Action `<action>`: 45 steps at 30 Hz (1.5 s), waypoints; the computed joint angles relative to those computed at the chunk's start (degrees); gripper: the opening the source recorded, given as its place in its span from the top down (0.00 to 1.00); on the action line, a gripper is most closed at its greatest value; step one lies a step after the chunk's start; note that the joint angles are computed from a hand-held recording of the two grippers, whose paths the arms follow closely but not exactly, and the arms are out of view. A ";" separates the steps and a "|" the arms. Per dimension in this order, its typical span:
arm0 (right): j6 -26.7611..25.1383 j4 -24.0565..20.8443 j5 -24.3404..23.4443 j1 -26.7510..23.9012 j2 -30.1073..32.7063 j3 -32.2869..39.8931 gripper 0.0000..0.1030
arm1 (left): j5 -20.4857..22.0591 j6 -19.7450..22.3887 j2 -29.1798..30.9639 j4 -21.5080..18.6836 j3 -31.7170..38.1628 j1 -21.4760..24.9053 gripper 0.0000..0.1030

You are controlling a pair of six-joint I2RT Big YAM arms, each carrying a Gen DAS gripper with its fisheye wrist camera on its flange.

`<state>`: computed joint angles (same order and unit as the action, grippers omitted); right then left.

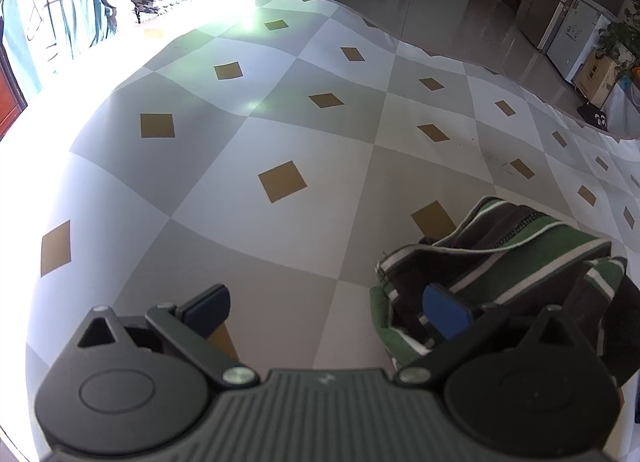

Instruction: Fold clothes

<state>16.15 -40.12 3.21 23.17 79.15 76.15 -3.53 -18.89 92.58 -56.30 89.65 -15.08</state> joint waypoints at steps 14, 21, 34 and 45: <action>-1.78 -10.13 -2.07 -3.63 -4.85 -7.67 0.89 | 3.46 3.42 -1.15 4.42 -2.90 -3.44 0.00; -0.75 -4.86 -3.80 -5.78 -8.03 -9.11 0.76 | 3.84 5.64 0.29 4.18 -2.71 -5.90 0.00; 0.80 2.48 -6.62 -4.58 -1.51 -3.28 0.52 | 3.52 8.80 0.65 3.66 -6.17 -8.50 0.00; -2.97 1.82 -6.21 -2.32 6.54 2.01 0.51 | 5.73 9.04 -0.25 4.17 -7.88 -7.93 0.00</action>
<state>13.18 -38.30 -3.00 20.84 85.68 78.16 2.20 -9.85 92.33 -52.13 81.77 -23.01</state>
